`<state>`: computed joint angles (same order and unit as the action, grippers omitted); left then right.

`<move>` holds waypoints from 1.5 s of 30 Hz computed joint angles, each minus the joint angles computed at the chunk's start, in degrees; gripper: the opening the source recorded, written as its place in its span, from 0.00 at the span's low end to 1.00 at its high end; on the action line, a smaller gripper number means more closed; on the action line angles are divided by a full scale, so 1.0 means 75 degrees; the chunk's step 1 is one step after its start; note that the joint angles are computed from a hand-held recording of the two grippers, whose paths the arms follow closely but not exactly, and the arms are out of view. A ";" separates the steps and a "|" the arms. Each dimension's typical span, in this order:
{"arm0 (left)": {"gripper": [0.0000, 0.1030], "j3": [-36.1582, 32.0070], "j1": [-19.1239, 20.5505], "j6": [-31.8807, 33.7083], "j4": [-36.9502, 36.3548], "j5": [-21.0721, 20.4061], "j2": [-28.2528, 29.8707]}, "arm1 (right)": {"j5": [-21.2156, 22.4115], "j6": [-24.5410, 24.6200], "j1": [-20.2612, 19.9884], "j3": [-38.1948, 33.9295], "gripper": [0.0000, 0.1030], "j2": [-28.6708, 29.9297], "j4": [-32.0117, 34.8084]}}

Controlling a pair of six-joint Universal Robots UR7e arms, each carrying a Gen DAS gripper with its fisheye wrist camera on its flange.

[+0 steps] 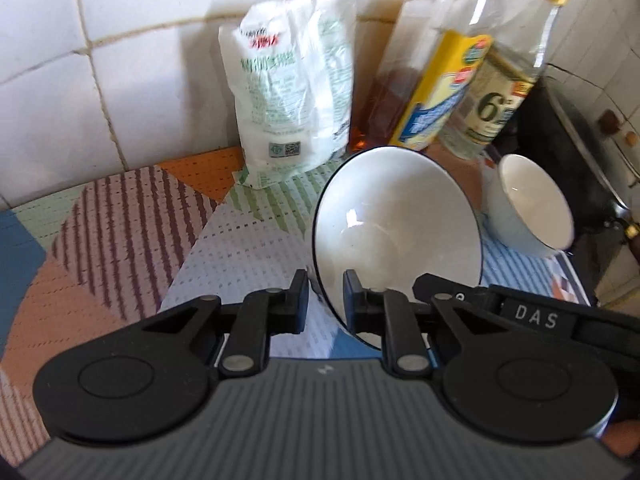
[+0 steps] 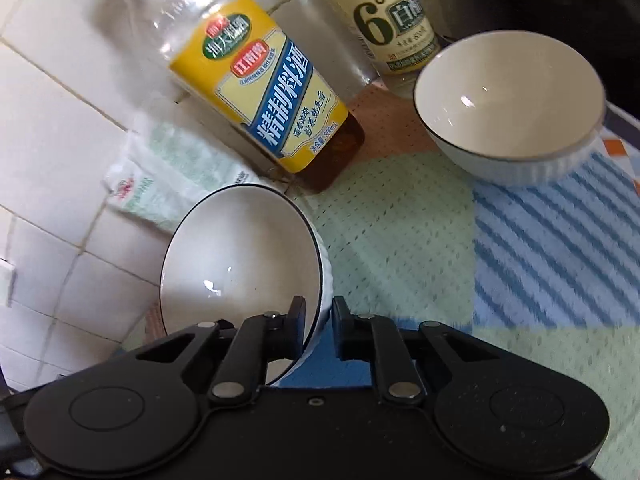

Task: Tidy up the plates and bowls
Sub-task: 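Carry the bowl with the left gripper, lower it into the first bowl, open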

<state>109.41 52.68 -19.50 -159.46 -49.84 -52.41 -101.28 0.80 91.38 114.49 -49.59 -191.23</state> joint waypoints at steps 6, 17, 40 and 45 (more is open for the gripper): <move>0.16 0.0389 -0.0640 -0.0862 0.1257 0.0168 -0.0614 | 0.0442 0.0360 -0.0020 0.0935 0.17 -0.0732 -0.0270; 0.16 0.1509 -0.1660 -0.1965 0.2296 0.0356 -0.1710 | 0.0561 0.0805 0.0187 0.2723 0.19 -0.1972 -0.0910; 0.16 0.2604 -0.1906 -0.4188 0.3556 -0.0907 -0.2760 | -0.0121 0.0040 0.0552 0.3942 0.19 -0.2372 -0.1287; 0.16 0.2539 -0.1938 -0.4265 0.3841 -0.0749 -0.2775 | -0.0336 -0.0243 0.0719 0.3881 0.19 -0.2184 -0.1337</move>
<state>128.45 38.14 -51.49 -130.66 -55.46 -73.22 -103.80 -1.02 96.77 143.60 -65.97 -201.26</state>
